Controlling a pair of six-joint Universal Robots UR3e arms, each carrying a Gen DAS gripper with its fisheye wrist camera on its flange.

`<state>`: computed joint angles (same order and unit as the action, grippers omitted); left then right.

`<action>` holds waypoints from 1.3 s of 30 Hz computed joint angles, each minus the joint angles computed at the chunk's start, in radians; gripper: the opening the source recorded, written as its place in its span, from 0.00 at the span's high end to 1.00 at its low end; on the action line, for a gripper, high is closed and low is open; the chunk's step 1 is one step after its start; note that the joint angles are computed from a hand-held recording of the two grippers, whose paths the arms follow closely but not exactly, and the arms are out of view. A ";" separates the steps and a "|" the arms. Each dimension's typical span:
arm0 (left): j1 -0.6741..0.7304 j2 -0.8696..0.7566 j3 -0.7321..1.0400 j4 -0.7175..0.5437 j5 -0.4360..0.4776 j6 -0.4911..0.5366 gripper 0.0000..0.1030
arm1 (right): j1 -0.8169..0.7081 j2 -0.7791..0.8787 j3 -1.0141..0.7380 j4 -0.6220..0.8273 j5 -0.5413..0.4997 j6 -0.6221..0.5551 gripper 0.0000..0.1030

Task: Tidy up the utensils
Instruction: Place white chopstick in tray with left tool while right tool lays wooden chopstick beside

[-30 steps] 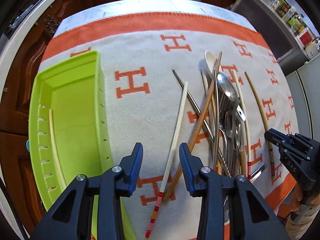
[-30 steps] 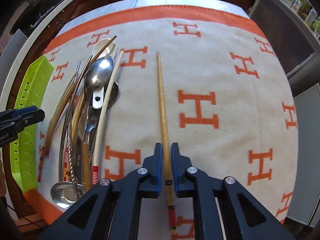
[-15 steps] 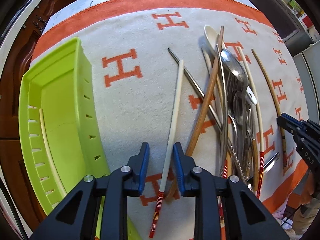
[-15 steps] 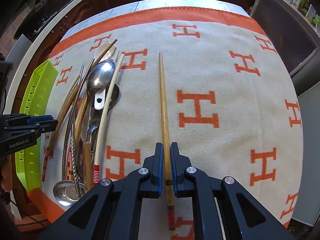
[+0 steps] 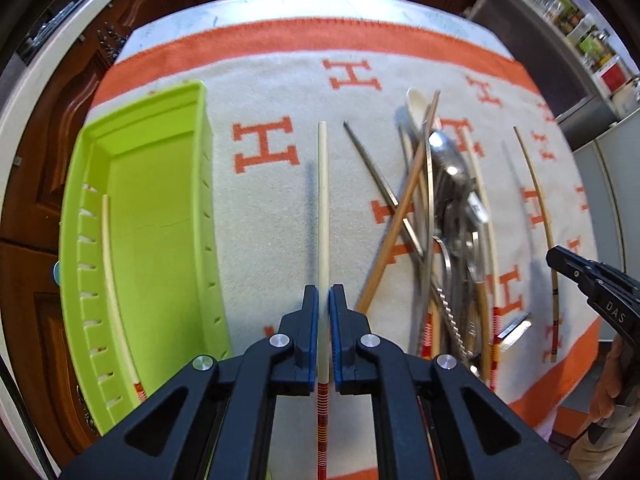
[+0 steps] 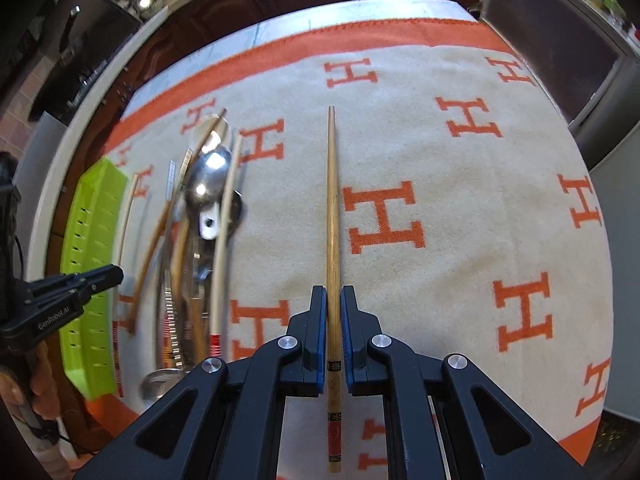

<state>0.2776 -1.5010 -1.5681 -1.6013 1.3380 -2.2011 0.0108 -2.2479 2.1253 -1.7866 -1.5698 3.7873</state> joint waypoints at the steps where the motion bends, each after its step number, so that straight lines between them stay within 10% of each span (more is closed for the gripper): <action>1: 0.018 0.009 0.016 -0.028 -0.011 0.015 0.97 | 0.000 -0.016 -0.014 0.013 0.009 0.006 0.93; 11: 0.269 0.057 0.273 -0.332 -0.143 0.212 0.97 | 0.145 0.060 -0.186 -0.034 0.064 0.128 0.93; 27: 0.316 -0.084 0.112 0.058 -0.052 0.102 0.94 | 0.439 0.493 -0.572 -0.163 0.029 0.273 0.93; 39: 0.390 -0.069 0.116 0.093 -0.126 0.065 0.77 | 0.465 0.796 -0.858 -0.177 0.099 0.269 0.93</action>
<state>0.6674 -1.5701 -1.4519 -1.5083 1.2118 -2.1361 0.4757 -1.4517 1.2677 -1.9635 -1.4708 4.0567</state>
